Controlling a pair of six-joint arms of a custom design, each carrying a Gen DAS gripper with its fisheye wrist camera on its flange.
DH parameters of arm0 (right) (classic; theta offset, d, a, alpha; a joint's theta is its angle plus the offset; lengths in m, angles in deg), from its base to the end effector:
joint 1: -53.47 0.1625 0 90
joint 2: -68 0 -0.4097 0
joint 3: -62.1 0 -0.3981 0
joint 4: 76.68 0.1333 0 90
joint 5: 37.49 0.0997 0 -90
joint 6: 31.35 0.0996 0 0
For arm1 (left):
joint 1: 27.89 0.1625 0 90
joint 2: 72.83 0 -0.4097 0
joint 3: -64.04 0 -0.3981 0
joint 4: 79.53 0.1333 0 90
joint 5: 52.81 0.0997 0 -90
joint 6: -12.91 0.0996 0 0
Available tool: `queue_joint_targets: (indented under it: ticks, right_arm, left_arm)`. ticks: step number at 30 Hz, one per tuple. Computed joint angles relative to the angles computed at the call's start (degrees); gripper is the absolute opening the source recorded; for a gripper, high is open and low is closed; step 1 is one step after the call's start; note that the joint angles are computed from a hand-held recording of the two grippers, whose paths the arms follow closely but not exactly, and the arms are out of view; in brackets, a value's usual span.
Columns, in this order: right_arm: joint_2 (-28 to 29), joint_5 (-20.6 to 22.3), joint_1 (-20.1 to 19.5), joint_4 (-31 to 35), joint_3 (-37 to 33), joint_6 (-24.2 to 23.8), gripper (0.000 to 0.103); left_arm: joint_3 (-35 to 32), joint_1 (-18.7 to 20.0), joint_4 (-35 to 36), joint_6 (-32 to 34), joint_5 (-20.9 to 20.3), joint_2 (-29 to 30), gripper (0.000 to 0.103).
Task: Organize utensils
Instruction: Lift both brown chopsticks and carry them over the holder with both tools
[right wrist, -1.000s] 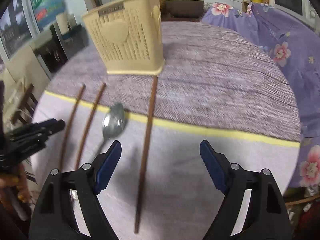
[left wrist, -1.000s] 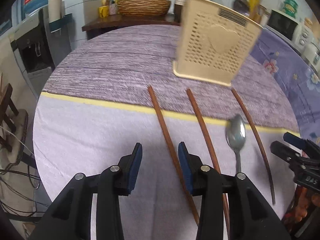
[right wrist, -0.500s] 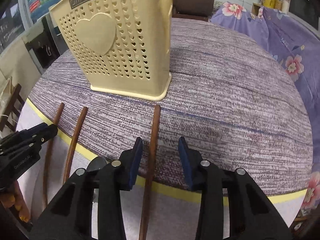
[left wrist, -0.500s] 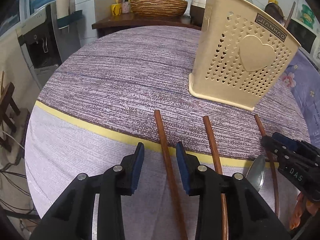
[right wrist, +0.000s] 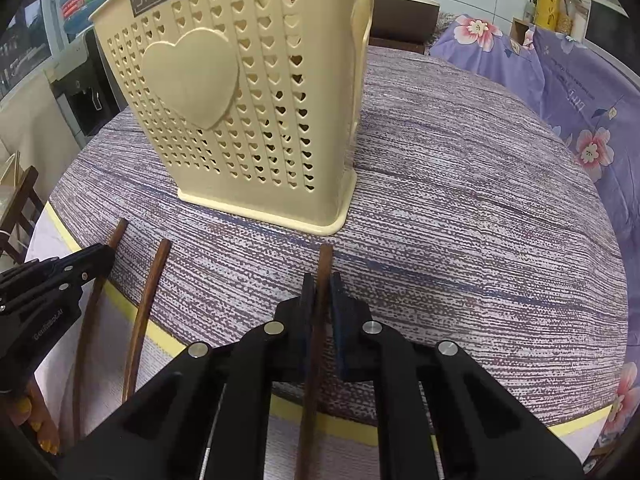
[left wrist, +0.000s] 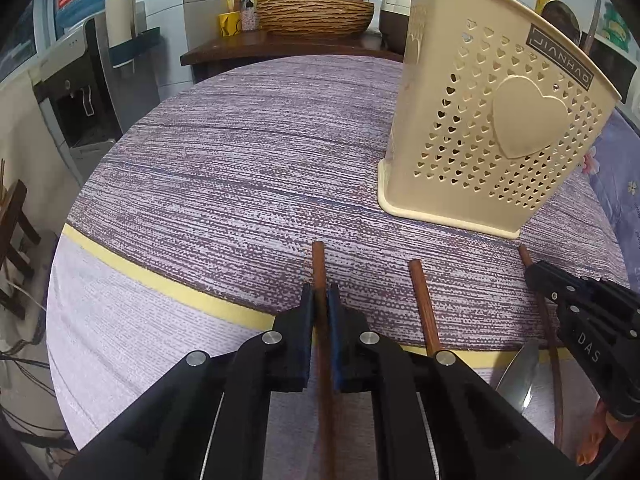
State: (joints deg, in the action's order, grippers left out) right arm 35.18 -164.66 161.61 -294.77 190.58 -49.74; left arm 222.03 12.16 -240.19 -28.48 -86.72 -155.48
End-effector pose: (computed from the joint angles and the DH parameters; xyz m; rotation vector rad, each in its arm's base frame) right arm 0.2039 -0.3875 -0.0251 0.5311 -2.3605 0.6985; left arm -0.0509 -0.3249 0.1202 0.2196 2.2697 -0.8037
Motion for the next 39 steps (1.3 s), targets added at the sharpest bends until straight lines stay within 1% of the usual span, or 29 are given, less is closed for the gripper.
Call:
queue_joint_targets:
  ticks: [3,7,9,12,14,15,17,18,21,23,25,30,33,37,38,39]
  right_arm:
    - [-0.6,2.1,-0.73,0.05,0.4,0.21,0.008]
    - [-1.2,4.25,-0.5,-2.79,1.58,-0.55,0.008]
    - [-2.32,5.37,0.02,-4.01,2.79,-0.51,0.008]
    - [-4.61,6.81,1.01,-6.56,5.19,-0.4,0.008]
    - [-7.36,8.33,1.68,-7.4,7.02,-0.52,0.008]
    - [-8.42,8.73,2.16,-7.89,7.75,-0.5,0.008]
    - [-11.43,9.79,3.18,-8.71,9.52,-0.87,0.008]
    - [-12.99,10.31,3.64,-9.04,10.32,-0.91,0.008]
    - [-17.88,12.05,4.67,-9.08,12.43,-0.28,0.008]
    - [-21.31,12.36,5.31,-7.36,13.12,0.35,0.008]
    - [-23.59,12.03,6.15,-7.19,13.57,0.41,0.008]
    - [-25.76,11.55,7.18,-6.07,14.05,0.2,0.008]
    - [-25.92,11.55,7.34,-6.16,14.32,0.08,0.008]
    - [-27.0,12.19,7.61,-5.02,14.6,0.42,0.008]
    - [-27.38,11.93,8.03,-4.67,14.48,0.36,0.008]
    - [-27.64,11.64,8.45,-4.38,14.31,0.3,0.008]
  left_arm:
    - [-0.02,0.2,-1.03,0.58,-0.02,0.38,0.008]
    - [-0.13,0.54,-2.42,2.09,-0.95,0.02,0.008]
    - [0.11,0.45,-4.04,3.62,-1.2,-1.16,0.008]
    - [1.25,-1.88,-3.39,3.67,-1.64,-6.32,0.008]
    - [2.18,-4.89,-0.21,2.88,-1.14,-11.83,0.008]
    - [2.57,-6.98,2.95,2.16,-0.64,-15.77,0.008]
    - [2.7,-10.14,7.18,0.98,0.17,-20.52,0.008]
    - [2.9,-12.85,11.97,-1.02,0.91,-24.76,0.008]
    - [2.35,-18.39,22.94,-4.64,3.6,-33.39,0.008]
    - [1.7,-20.7,27.48,-6.08,4.72,-36.26,0.008]
    - [0.94,-22.01,29.69,-6.57,5.81,-37.29,0.008]
    - [0.52,-21.89,25.62,-3.41,6.95,-35.87,0.008]
    - [0.45,-21.62,24.87,-2.46,6.75,-36.17,0.008]
    - [0.29,-23.05,28.96,-4.43,7.62,-38.69,0.008]
    - [0.12,-23.59,30.57,-5.06,7.91,-39.8,0.008]
    - [-0.23,-23.8,30.72,-4.75,8.12,-40.2,0.008]
